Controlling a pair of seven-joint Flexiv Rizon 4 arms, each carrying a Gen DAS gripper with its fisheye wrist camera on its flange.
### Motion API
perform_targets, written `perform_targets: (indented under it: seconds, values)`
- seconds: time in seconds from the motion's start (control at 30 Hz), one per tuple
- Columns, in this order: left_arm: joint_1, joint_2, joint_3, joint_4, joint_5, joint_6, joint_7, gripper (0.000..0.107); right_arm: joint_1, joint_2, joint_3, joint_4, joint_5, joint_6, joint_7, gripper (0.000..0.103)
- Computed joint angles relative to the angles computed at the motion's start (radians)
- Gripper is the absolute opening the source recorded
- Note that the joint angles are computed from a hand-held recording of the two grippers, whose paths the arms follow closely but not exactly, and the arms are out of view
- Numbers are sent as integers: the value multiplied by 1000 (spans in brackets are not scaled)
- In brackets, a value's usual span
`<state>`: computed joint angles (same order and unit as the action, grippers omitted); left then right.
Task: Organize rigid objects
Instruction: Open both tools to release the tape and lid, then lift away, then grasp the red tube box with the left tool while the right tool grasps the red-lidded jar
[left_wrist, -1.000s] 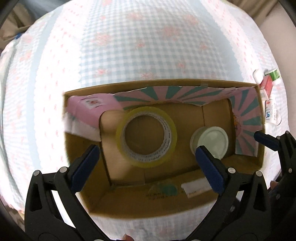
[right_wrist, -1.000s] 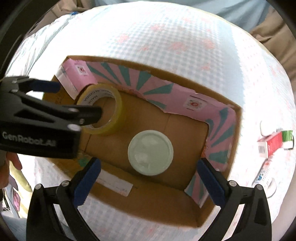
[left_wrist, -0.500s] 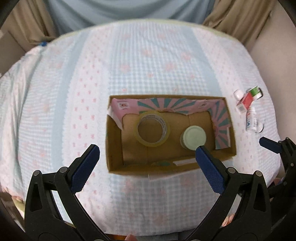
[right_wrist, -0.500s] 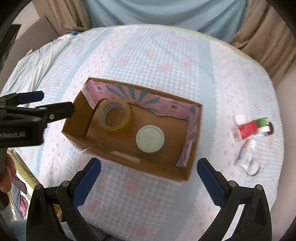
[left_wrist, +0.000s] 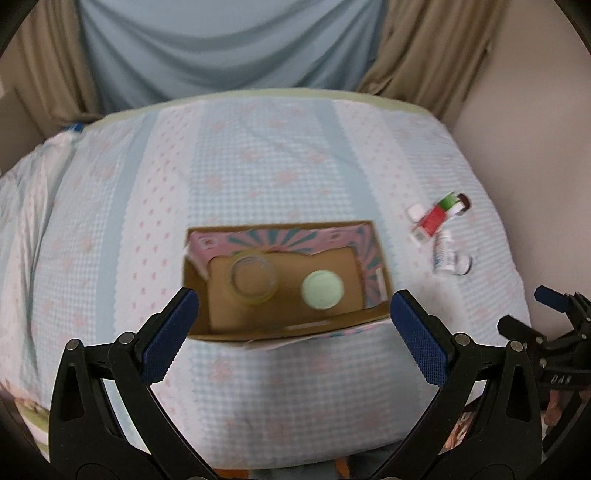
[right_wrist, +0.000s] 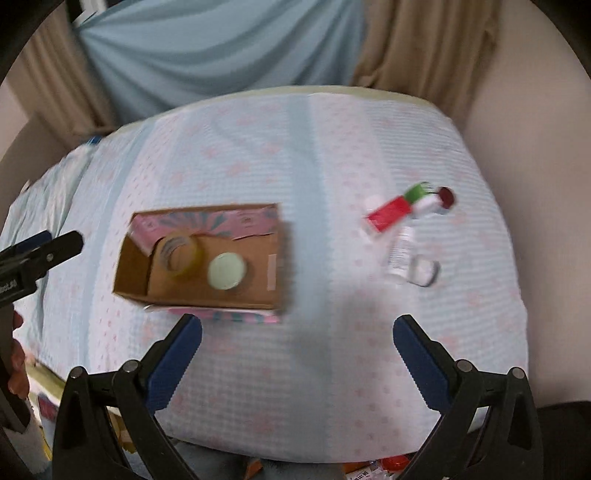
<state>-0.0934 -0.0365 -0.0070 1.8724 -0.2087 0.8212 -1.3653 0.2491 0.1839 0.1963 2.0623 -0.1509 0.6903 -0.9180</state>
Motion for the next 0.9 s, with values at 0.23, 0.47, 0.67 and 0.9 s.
perform_targets:
  seconds: [0.23,0.47,0.67,0.9]
  values:
    - [-79,-48,-66,-89,35,27,-86,102,-82,61,-83,49,34,40,-128,103]
    - [-188,-161,-98,-209,110,72,-279,102,-173,7,-190,21,126,105,-456,103]
    - [-311,-355,-81,-482,307,-101,-437,102,-254,-114,-235,-56,199,145,-714,103]
    - [-376,-563,-72,-716,314,-199,-402,102,-351,-271,-237,-159,287,200,-873,103]
